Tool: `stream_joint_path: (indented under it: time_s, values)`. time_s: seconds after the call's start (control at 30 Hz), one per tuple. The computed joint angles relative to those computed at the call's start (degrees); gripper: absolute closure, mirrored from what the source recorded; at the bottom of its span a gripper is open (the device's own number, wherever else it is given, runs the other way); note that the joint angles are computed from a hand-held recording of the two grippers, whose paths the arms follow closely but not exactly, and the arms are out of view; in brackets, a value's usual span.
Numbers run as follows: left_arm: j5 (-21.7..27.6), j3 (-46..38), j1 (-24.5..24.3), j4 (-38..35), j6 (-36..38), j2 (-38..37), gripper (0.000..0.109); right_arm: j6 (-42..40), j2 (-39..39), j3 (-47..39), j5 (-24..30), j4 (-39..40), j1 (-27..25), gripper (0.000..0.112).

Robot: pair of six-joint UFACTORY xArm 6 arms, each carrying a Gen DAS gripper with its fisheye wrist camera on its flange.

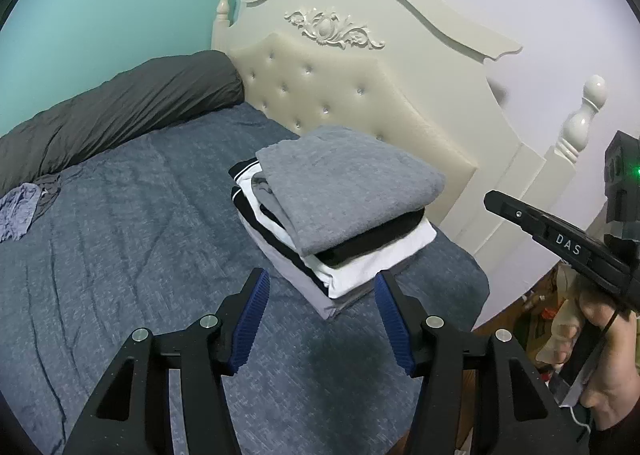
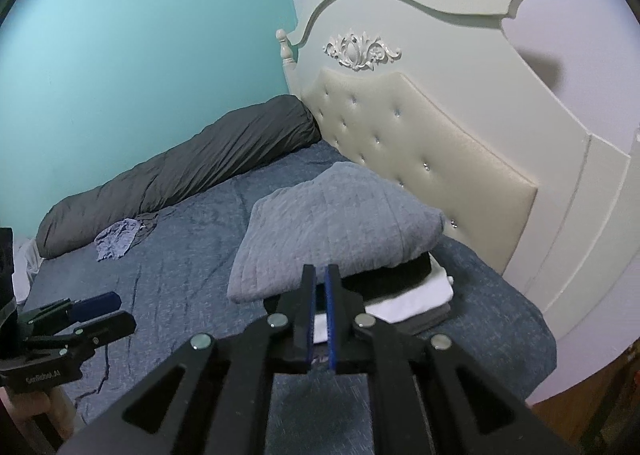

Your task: Fold clothes

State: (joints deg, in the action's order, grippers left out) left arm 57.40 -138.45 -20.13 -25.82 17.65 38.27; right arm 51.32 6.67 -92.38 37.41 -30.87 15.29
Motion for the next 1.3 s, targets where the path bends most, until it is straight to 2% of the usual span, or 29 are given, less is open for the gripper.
stream_joint_path:
  time_s: [0.2, 0.33, 0.5, 0.63, 0.8, 0.9, 1.3]
  values:
    - [-3.4, 9.1, -0.1, -1.7, 1.9, -6.1, 0.048, 3.3, -3.4, 3.2, 0.6, -2.7, 1.3, 0.095]
    - [-5.1, 13.8, -0.2, -2.7, 3.4, -9.4, 0.046, 5.5, -5.1, 4.6, 1.5, -4.0, 2.2, 0.084]
    - [-6.0, 17.2, -0.1, -3.9, 4.8, -11.8, 0.045, 7.5, -6.6, 5.6, 3.2, -5.7, 3.4, 0.081]
    - [-6.2, 18.9, 0.1, -4.6, 5.9, -13.2, 0.043, 9.9, -8.2, 6.8, 4.4, -7.4, 4.4, 0.071]
    - [-7.5, 23.3, 0.0, -5.7, 7.7, -16.5, 0.038, 12.2, -10.3, 9.0, 5.5, -8.7, 5.4, 0.067]
    - [-8.4, 26.7, 0.1, -6.6, 8.8, -18.9, 0.036, 14.2, -11.8, 10.4, 6.1, -9.5, 6.5, 0.059]
    - [-9.9, 35.0, 0.9, -9.2, 12.4, -25.1, 0.033, 19.0, -16.1, 13.2, 11.6, -13.7, 11.7, 0.048]
